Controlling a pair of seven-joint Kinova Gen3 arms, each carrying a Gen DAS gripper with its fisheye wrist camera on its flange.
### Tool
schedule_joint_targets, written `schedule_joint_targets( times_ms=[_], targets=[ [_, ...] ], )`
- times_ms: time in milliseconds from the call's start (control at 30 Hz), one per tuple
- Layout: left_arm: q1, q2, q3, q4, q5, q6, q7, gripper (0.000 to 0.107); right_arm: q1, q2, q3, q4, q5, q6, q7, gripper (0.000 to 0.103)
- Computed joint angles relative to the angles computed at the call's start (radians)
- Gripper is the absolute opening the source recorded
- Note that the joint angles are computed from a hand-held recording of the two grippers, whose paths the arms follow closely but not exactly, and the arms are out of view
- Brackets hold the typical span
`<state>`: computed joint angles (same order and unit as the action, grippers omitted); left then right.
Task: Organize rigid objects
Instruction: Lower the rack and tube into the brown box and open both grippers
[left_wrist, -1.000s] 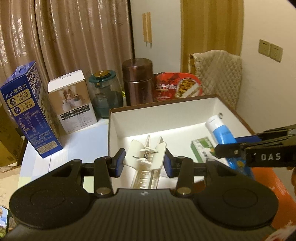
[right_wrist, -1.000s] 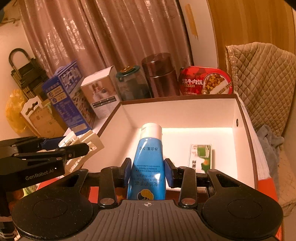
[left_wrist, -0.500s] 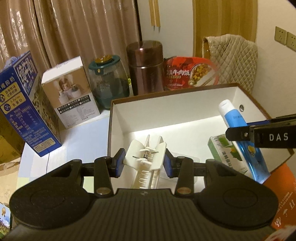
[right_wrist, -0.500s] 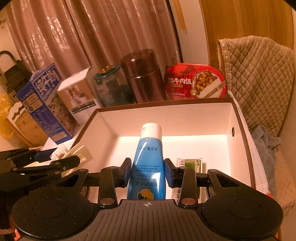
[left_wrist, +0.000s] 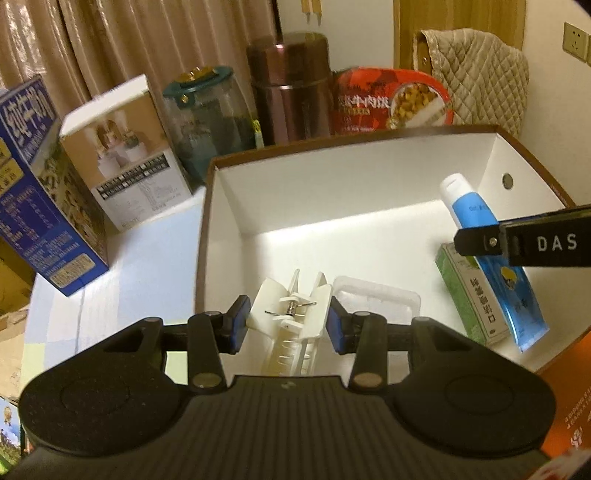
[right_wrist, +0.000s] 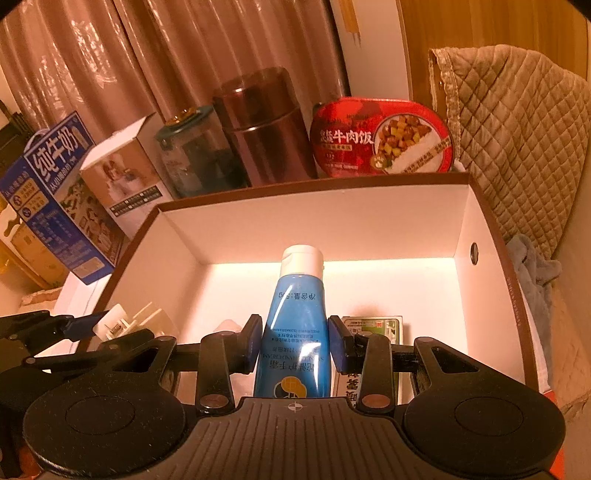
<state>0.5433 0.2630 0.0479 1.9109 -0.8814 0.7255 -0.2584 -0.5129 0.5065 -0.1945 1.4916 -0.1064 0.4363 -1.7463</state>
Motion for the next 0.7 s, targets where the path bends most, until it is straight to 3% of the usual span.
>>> schedule_joint_targets(
  times_ms=[267,367,433,700],
  targets=[
    [-0.001,0.0,0.001,-0.006,-0.001,0.006,-0.013,0.042,0.0,0.02,0.004,-0.026,-0.003,0.031,-0.009,0.036],
    [-0.002,-0.01,0.004,-0.005,0.005,0.008,-0.016,0.043,0.019,0.013,-0.017,-0.007,-0.025,-0.006,0.002,0.036],
    [-0.001,-0.015,0.007,-0.006,0.008,0.016,-0.014,0.044,-0.007,0.007,0.012,-0.012,-0.011,0.001,-0.024,0.036],
    [-0.005,-0.059,0.032,0.008,0.027,0.039,-0.003,0.048,0.061,-0.032,-0.052,0.032,-0.065,0.016,0.046,0.036]
  ],
)
